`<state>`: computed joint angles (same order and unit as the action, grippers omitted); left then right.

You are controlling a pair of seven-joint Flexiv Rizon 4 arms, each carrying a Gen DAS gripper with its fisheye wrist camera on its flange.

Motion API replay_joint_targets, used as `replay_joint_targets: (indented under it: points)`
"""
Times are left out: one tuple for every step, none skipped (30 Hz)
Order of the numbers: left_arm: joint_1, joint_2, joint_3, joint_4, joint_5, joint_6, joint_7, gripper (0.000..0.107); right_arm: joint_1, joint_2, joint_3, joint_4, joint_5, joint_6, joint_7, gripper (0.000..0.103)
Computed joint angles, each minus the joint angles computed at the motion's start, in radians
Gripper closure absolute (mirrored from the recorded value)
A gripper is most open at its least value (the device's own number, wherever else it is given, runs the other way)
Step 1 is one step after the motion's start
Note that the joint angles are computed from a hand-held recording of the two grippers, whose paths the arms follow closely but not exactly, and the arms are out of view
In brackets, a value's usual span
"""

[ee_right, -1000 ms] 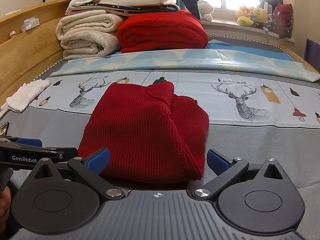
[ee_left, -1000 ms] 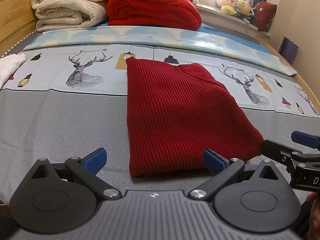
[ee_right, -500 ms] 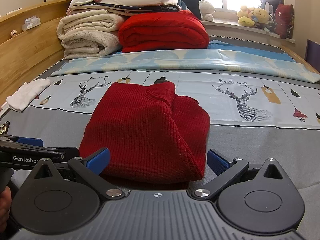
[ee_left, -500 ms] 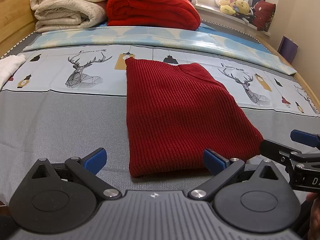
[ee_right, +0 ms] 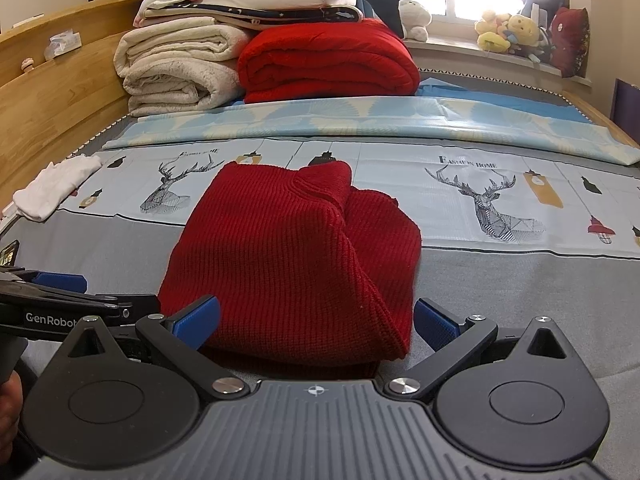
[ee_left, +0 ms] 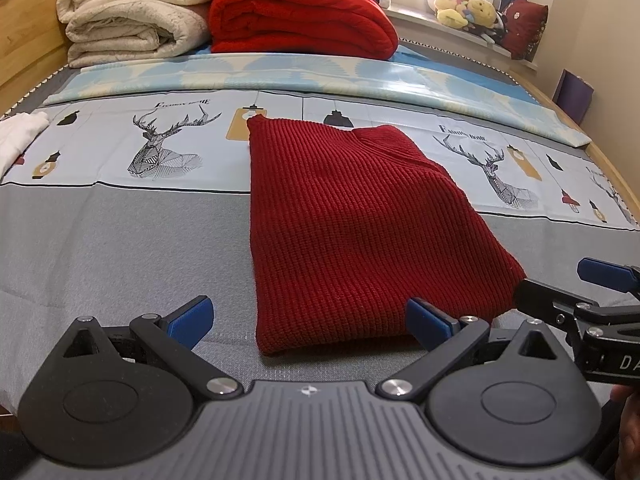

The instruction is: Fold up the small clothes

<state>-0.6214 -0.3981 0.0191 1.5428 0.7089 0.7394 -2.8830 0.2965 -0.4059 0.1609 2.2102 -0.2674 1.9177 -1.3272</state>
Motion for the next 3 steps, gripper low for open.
replay_joint_targets:
  points:
    - [0.000,0.000,0.000,0.000,0.000,-0.001,0.000,0.004,-0.002,-0.001,0.001,0.000,-0.001,0.001,-0.001,0.001]
    - [0.000,0.000,0.000,-0.001,-0.001,-0.002,0.000,0.004,-0.004,-0.002,0.003,0.000,-0.003,0.001,-0.001,0.001]
    - [0.001,0.000,0.000,-0.001,-0.002,-0.004,0.000,0.004,-0.004,-0.002,0.003,0.000,-0.002,0.000,-0.001,0.001]
